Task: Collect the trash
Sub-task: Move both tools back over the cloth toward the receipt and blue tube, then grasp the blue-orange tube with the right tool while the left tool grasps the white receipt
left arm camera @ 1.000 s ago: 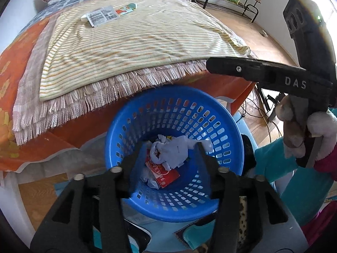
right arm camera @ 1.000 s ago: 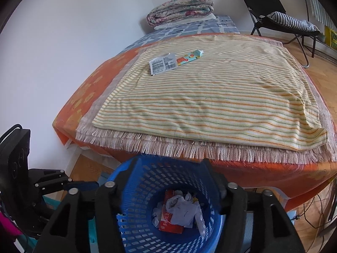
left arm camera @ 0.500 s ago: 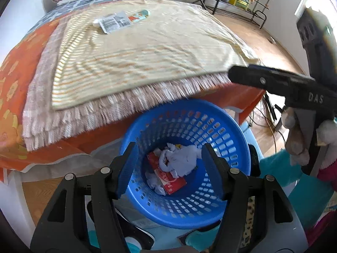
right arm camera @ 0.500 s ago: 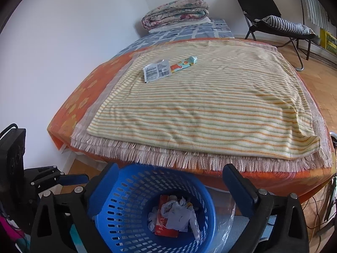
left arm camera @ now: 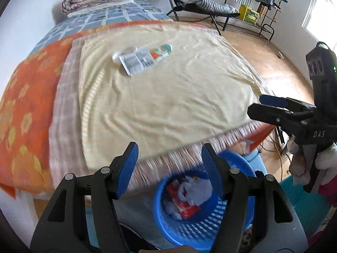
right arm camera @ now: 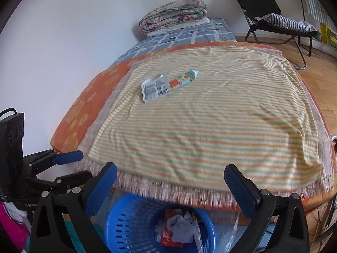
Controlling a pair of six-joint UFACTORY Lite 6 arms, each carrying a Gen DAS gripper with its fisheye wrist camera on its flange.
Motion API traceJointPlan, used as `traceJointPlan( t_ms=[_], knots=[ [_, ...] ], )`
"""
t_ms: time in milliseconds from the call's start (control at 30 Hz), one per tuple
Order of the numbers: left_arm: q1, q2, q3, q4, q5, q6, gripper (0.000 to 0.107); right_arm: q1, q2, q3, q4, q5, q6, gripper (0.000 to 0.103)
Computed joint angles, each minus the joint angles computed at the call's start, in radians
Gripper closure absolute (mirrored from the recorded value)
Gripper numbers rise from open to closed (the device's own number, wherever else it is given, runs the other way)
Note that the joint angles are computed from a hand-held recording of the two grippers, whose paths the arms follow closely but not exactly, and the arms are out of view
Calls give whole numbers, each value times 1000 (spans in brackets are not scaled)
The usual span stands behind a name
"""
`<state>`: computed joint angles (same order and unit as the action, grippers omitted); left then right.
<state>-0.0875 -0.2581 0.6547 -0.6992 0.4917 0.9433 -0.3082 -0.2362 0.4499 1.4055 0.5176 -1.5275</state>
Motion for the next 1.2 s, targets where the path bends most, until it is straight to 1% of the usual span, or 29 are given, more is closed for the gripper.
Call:
traceJointPlan(
  t_ms=[67,200,333,433,567,667,733,800,900,967,1033,1100,1200],
  knots=[
    [10,74,73,-23,-10,26,43,23,55,60,29,-29,-12,0],
    [3,220,217,-42,-31,45,43,61,133,146,216,-95,-180,0],
    [-36,326,323,-41,-65,60,43,84,267,293,313,-110,-269,0],
    [-63,422,428,-30,-75,52,43,89,391,425,348,-109,-276,0],
    [-72,563,599,-11,-49,-2,43,93,572,632,231,-72,-112,1],
    [-76,698,766,25,-25,-70,43,106,680,777,142,-101,22,1],
    [-73,791,879,52,-1,-117,43,102,755,880,72,-109,121,5],
    [-65,899,1013,83,30,-173,43,97,833,994,-55,-104,263,5],
    [-60,1039,1190,150,65,-252,43,92,979,1195,-254,-64,484,9],
    [-59,1114,1294,190,85,-296,43,87,1059,1297,-342,-32,593,12],
    [-50,1212,1438,200,137,-334,43,82,1154,1418,-397,25,681,20],
    [-46,1309,1583,216,197,-379,43,87,1232,1520,-435,66,740,22],
    [-49,1407,1725,250,247,-419,43,99,1293,1594,-458,83,776,29]
  ],
)
